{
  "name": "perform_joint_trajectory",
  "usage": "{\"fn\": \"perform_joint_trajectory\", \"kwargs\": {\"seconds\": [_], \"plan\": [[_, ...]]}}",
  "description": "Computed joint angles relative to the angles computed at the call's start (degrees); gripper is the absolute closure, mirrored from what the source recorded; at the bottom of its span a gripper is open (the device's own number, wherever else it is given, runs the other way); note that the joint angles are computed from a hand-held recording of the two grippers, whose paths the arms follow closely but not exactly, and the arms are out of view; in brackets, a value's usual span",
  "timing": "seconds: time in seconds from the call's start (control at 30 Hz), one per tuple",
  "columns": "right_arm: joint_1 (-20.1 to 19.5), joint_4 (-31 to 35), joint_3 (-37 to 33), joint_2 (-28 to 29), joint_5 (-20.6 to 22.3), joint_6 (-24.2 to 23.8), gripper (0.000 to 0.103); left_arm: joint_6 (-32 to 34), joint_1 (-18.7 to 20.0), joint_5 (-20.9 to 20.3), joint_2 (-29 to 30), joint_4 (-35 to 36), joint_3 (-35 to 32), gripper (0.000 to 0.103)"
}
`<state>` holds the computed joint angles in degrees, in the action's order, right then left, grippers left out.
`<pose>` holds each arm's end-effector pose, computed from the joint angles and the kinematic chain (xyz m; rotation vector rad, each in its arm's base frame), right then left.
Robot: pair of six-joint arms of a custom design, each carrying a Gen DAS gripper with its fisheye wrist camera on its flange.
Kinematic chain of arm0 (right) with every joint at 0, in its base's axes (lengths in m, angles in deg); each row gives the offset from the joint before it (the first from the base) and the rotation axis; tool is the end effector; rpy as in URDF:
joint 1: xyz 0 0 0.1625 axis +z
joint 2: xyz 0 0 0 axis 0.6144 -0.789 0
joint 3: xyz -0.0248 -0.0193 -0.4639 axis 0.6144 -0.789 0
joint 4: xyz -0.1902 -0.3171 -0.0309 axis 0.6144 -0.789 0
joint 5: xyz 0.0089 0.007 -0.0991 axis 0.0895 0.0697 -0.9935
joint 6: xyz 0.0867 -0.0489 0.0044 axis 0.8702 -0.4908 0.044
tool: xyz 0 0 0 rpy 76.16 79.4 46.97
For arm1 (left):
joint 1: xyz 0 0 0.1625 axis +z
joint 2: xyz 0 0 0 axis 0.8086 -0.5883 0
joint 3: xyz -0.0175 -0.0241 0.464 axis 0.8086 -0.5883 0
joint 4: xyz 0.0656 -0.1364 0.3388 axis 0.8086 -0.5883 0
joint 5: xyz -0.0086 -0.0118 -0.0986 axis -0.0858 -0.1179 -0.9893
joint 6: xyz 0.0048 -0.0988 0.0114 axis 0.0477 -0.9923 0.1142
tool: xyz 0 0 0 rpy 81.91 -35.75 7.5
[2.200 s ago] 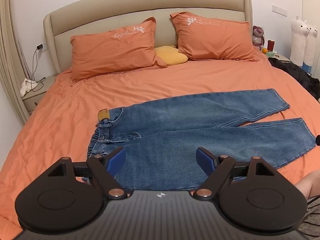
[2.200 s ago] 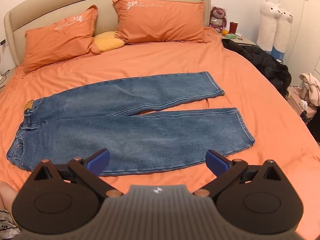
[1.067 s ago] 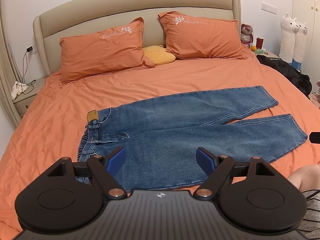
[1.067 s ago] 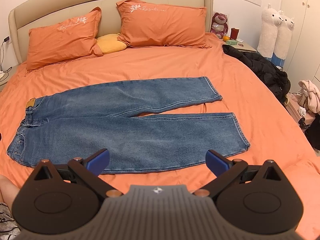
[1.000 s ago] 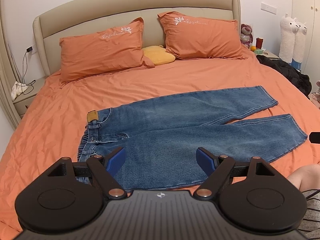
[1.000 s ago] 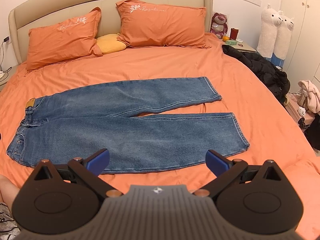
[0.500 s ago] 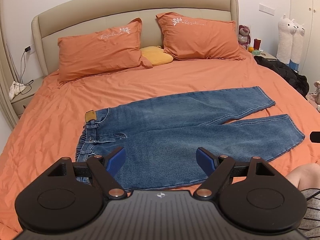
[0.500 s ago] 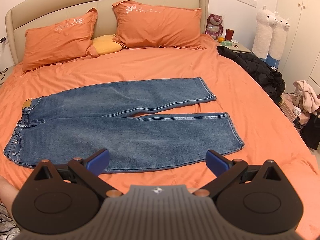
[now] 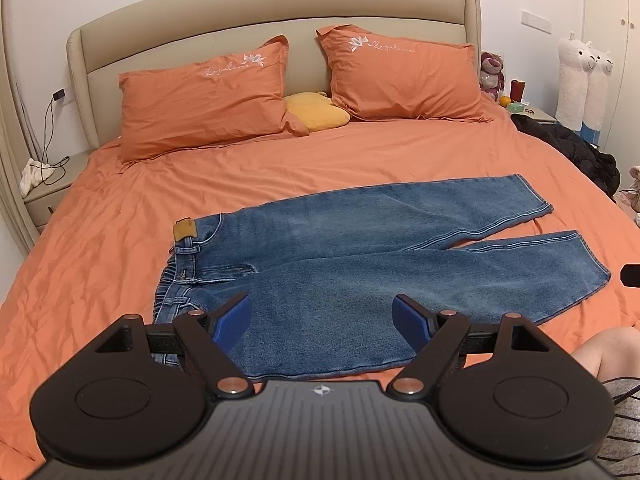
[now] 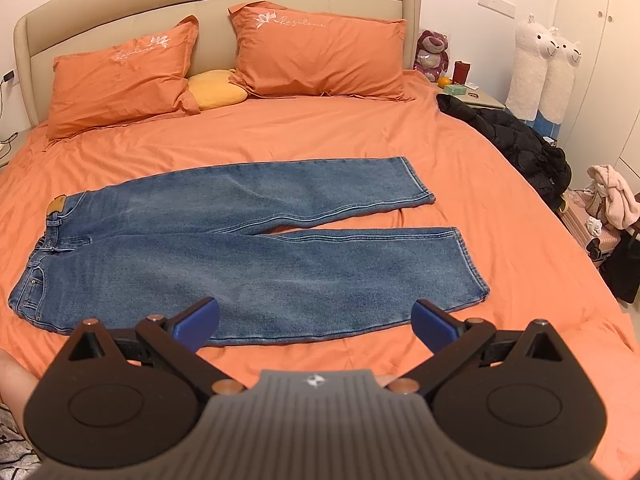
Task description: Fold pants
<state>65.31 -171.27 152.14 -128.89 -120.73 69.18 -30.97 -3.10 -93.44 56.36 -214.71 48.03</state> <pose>0.2242 -0.7223 0.3549 0.0434 -2.0773 0.9439 -0.3646 -0.7766 0.2306 0.7292 2.2172 -0.8321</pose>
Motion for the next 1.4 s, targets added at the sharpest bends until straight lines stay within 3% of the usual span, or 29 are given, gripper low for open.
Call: {"fn": "perform_joint_trajectory", "kwargs": {"seconds": [0.97, 1.07, 1.23, 1.4], "plan": [[0.1, 0.8, -0.6, 0.4, 0.2, -0.7, 0.005, 1.8, 0.3, 1.0, -0.2, 0.3, 0.1, 0.010], [-0.3, -2.6, 0.1, 0.0, 1.8, -3.5, 0.005, 5.0, 0.5, 2.3, 0.2, 0.2, -1.0, 0.010], [-1.8, -9.8, 2.2, -1.4, 7.4, -12.9, 0.005, 14.0, 1.1, 3.5, 1.3, 0.7, -4.3, 0.015], [-4.1, -10.5, 0.1, -1.2, 10.2, -22.1, 0.005, 20.8, 3.1, 0.5, 3.1, 10.1, -11.8, 0.021]]}}
